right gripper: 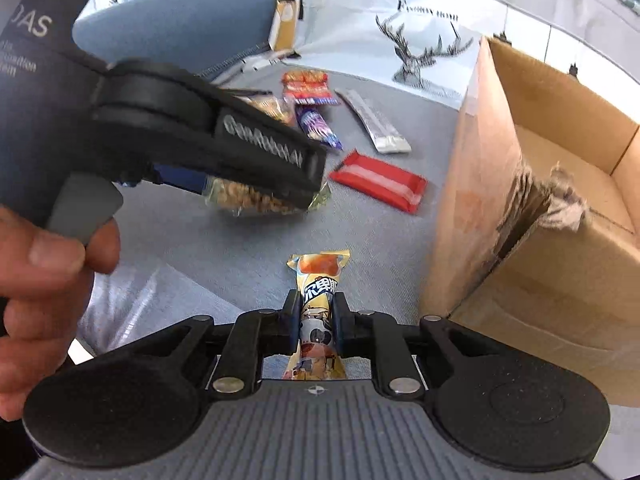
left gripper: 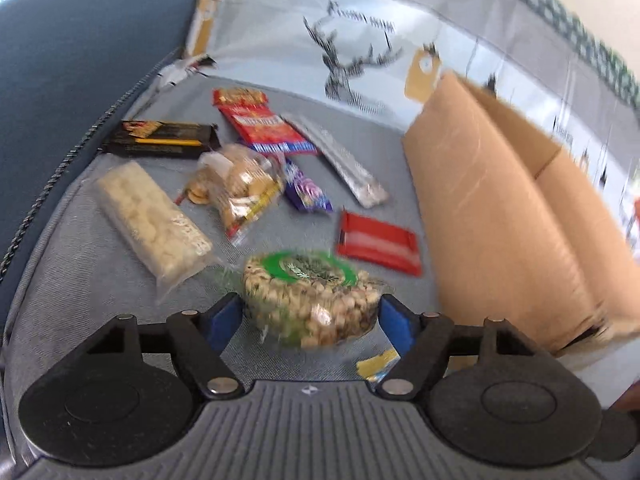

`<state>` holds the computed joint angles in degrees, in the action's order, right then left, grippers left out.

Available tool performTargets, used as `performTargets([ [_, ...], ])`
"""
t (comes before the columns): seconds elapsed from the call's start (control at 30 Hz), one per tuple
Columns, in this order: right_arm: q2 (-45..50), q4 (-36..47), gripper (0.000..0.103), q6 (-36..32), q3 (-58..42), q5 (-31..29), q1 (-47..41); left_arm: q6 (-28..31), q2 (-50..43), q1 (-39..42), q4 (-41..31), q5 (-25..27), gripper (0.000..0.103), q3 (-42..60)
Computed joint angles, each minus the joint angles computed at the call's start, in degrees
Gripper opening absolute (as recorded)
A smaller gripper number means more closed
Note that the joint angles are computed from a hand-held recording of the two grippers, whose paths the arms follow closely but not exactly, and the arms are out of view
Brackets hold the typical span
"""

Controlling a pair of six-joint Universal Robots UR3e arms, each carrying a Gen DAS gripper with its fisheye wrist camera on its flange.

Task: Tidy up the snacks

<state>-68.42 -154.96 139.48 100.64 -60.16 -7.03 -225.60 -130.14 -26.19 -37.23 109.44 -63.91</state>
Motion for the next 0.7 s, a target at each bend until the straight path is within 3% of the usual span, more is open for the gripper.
performTargets([
  [0.17, -3.84, -3.99, 0.017, -1.86, 5.46, 3.08, -1.38, -2.56, 5.26, -0.33, 8.52, 1.41, 0.071, -8.41],
  [0.2, -4.56, -4.63, 0.017, -2.15, 6.44, 3.59, -1.77, -2.56, 6.04, -0.49, 10.29, 1.72, 0.065, -9.74],
  [0.23, -5.51, -5.06, 0.017, -2.53, 7.57, 4.37, -2.45, -2.33, 6.6, -0.5, 11.88, 1.52, 0.045, -10.79],
  [0.3, -7.03, -4.91, 0.017, -3.32, 8.77, 5.97, -3.63, -2.44, 6.72, -0.46, 9.71, 1.26, 0.044, -10.03],
  [0.37, -7.97, -4.0, 0.017, -4.59, 9.36, 6.17, -4.27, -3.65, 6.26, 0.33, 2.98, -0.68, 0.053, -7.44],
  [0.43, -7.32, -3.41, 0.017, -5.22, 8.6, 4.92, -4.1, -5.6, 6.61, 1.43, 2.7, -3.4, 0.061, -8.51],
  [0.53, -5.87, -2.13, 0.017, -4.28, 6.81, 3.15, -3.36, -7.95, 7.37, 1.82, 4.17, -3.04, 0.081, -10.2],
  [0.7, -4.81, -2.16, 0.017, -3.52, 6.53, 1.5, -2.41, -7.37, 5.16, 2.33, 1.28, -4.34, 0.087, -6.86],
])
